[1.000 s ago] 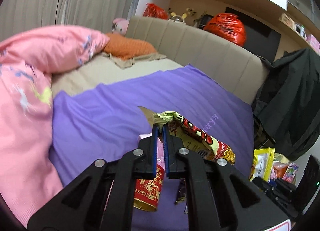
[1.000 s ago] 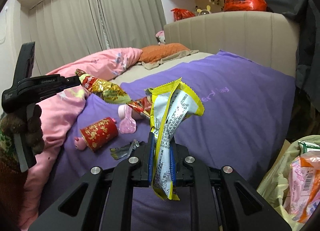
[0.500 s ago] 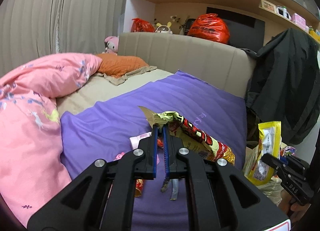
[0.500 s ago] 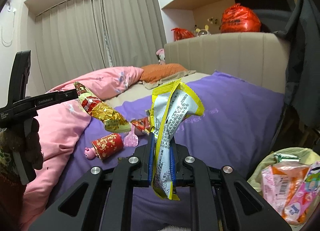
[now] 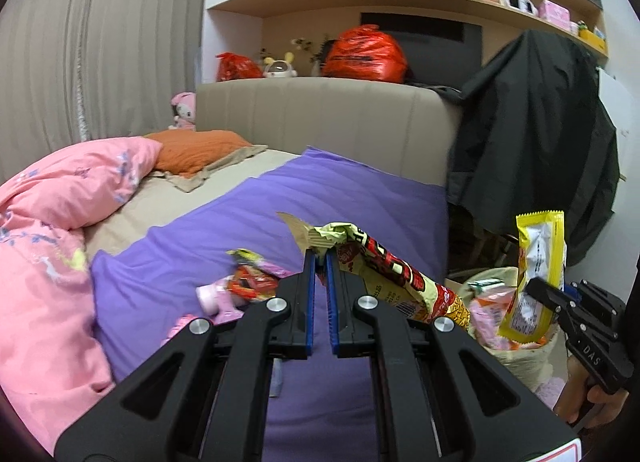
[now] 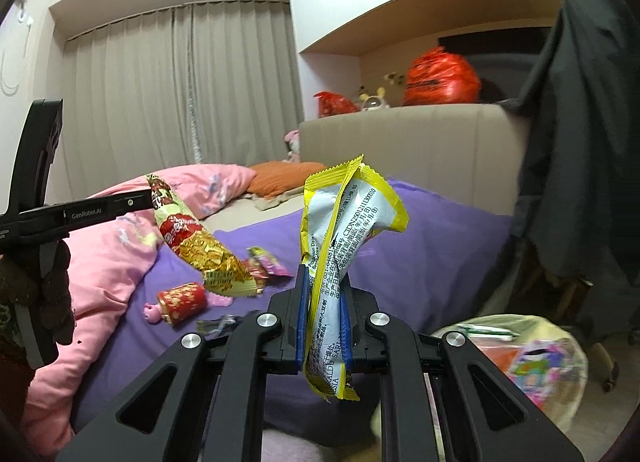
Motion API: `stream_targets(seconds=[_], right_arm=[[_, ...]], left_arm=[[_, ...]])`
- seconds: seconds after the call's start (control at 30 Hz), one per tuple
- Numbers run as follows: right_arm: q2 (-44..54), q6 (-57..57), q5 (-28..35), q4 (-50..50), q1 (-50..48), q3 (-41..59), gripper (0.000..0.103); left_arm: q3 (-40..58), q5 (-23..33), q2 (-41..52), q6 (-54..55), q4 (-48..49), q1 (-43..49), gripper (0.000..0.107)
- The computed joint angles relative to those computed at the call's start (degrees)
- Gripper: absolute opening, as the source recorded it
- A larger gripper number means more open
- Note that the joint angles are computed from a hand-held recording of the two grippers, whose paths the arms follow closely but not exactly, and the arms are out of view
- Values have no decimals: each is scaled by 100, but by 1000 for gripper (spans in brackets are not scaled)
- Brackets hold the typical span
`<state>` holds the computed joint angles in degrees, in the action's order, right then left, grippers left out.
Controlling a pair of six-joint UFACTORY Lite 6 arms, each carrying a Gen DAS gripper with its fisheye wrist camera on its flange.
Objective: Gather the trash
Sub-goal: 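Carry both wrappers with both tools over the yellow-bagged bin, then open both tools to drop the wrappers into the bin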
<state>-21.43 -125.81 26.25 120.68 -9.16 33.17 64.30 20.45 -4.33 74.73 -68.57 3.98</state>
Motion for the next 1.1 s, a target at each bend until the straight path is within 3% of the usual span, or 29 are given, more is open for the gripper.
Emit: stream_targets(seconds=[0.3,0.6,0.77,0.87,1.1], right_arm=[[218,704,1143,-1709,-2217,96,14],[1537,705,1738,-2774,-3863,1299,14],[2621,962,1437,-3303,-3637,2082,14],[3326,1231,1173,-3556,-3337,2525,14],[4364,1960,664,-4350,-2844,3221,14]], left_arm=[[405,-924,742,-1431,1102,-1865,5],[1403,-1158,2105,-2374,2049,-2983,5],[2561,-1055,3463,-4060,4066,-3498,5],[3320,-792,4372,-4532,4621,-3640,5],[3964,-513,5291,-3535,3711,-3670,5]])
